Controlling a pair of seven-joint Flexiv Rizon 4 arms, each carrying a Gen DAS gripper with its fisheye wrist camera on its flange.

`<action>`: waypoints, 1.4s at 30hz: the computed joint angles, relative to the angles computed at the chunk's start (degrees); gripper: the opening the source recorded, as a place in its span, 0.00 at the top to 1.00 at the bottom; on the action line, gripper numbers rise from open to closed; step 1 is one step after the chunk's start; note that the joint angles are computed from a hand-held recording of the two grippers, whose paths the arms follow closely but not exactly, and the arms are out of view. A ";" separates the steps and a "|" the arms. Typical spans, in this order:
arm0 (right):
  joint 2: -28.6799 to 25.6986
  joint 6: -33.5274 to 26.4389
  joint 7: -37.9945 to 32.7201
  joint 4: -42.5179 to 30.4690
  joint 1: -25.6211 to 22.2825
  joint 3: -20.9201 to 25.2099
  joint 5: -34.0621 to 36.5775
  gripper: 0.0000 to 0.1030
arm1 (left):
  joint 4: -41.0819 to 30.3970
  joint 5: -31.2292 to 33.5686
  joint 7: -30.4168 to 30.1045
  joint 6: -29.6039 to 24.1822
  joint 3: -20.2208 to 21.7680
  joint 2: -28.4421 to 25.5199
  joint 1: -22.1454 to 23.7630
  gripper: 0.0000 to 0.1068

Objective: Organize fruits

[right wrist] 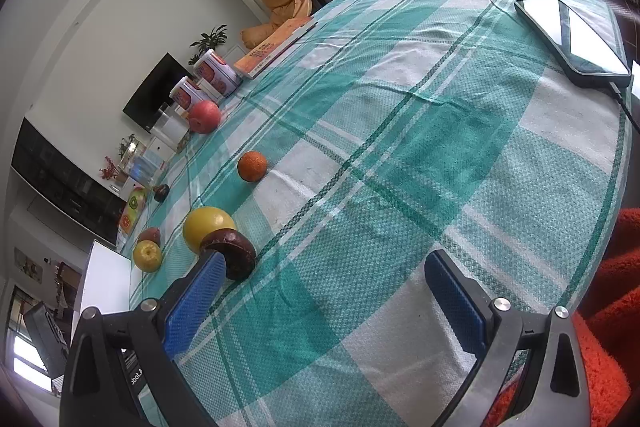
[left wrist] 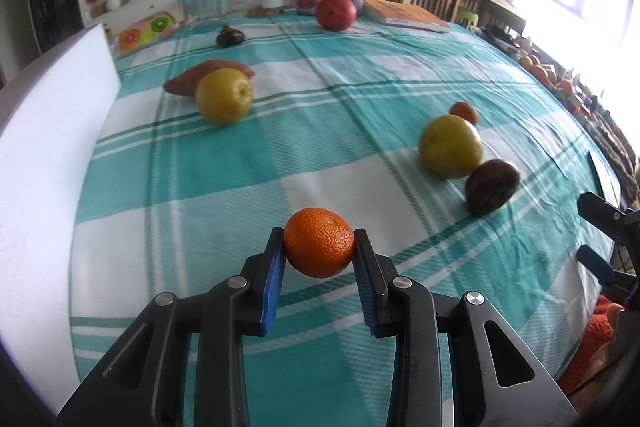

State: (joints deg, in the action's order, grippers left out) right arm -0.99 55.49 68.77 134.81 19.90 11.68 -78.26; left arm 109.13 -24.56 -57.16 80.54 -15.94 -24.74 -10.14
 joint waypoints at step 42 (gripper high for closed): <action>-0.36 -0.07 -1.44 -0.27 0.14 -0.08 0.84 0.03 | -0.58 4.87 -2.73 0.18 2.29 -1.59 -0.25 0.20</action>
